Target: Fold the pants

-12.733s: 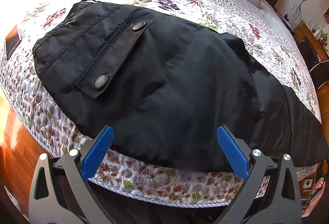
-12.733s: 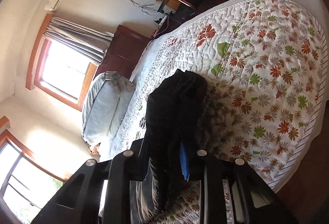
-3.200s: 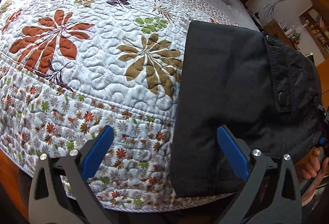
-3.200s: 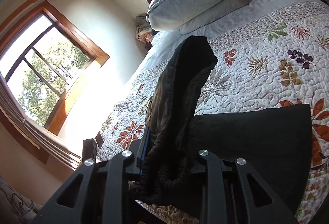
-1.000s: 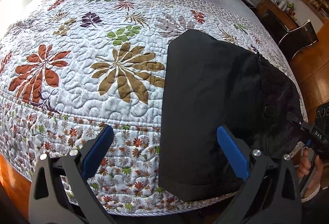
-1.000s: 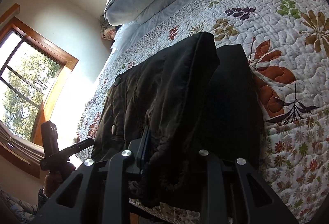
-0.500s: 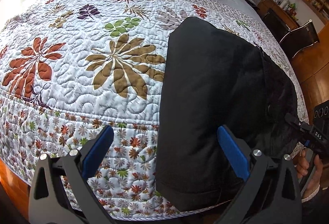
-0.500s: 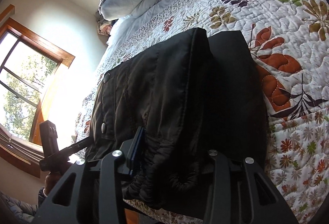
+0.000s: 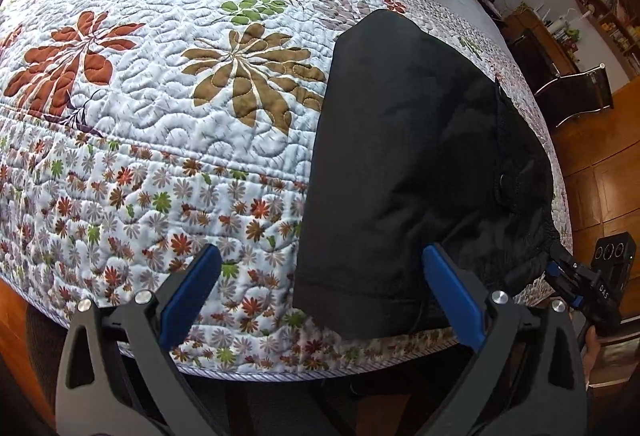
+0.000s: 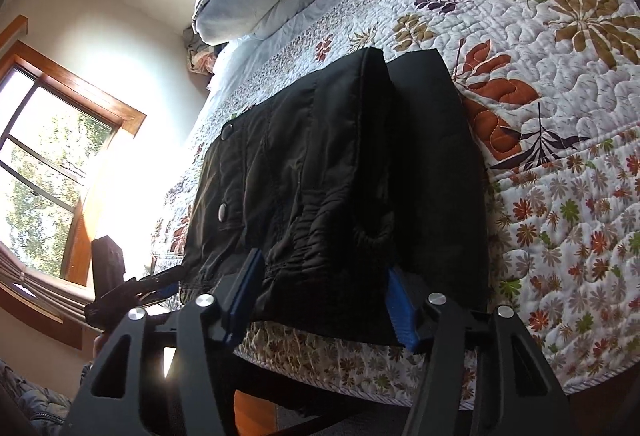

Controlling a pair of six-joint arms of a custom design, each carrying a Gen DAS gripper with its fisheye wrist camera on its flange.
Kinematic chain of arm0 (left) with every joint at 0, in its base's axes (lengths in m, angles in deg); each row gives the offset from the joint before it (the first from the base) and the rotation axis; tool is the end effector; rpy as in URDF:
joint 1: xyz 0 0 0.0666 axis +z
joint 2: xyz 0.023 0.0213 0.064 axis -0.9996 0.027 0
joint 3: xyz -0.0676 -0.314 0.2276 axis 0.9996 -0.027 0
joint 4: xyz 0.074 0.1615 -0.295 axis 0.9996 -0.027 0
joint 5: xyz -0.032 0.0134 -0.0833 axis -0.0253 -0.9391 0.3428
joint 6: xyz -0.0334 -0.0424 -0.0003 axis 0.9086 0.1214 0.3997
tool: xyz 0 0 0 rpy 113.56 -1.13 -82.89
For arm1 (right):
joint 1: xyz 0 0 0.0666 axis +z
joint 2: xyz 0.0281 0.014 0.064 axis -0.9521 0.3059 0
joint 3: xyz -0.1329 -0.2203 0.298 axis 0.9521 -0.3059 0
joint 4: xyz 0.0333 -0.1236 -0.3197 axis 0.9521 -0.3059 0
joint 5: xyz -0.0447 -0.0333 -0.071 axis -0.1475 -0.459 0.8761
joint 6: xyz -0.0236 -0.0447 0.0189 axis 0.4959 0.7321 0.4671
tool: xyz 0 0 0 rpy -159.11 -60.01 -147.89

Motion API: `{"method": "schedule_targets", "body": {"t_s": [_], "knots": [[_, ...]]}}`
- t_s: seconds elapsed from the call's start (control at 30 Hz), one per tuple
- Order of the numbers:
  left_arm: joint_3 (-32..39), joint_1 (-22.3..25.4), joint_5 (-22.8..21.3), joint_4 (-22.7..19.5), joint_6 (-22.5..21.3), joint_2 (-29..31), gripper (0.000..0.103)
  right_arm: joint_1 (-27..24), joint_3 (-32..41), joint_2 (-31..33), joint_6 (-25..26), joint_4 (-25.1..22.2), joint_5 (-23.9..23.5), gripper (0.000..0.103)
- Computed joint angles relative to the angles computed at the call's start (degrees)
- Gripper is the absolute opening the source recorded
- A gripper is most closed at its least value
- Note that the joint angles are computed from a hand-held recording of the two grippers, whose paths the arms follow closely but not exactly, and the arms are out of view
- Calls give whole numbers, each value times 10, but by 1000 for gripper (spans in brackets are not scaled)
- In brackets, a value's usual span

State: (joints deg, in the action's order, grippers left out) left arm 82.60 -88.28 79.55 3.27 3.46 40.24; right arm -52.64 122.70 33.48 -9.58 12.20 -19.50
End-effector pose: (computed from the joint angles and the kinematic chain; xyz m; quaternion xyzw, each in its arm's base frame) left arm 0.2941 -0.0087 0.3025 -0.1763 0.9513 -0.1679 0.1888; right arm 0.3350 0.1395 0.3262 -0.0260 0.9035 0.3846 0.1876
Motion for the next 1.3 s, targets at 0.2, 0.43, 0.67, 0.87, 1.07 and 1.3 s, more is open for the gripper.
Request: {"method": "schedule_targets", "body": {"t_s": [0.2, 0.43, 0.67, 0.87, 1.07, 1.3], "knots": [[-13, 11, 111, 3, 37, 18, 100, -5, -16, -13, -11, 20, 2, 44], [-32, -12, 104, -46, 59, -30, 99, 2, -1, -20, 9, 0, 16, 43], [-70, 23, 93, -14, 86, -44, 100, 1, -12, -24, 1, 13, 17, 43], [-74, 42, 143, 40, 126, -2, 98, -5, -17, -20, -9, 23, 10, 43], [-100, 79, 263, 99, 208, 21, 67, -8, -15, -13, -8, 24, 5, 43], [-82, 50, 240, 112, 205, 30, 38, -8, -15, -10, -8, 24, 4, 43]]}}
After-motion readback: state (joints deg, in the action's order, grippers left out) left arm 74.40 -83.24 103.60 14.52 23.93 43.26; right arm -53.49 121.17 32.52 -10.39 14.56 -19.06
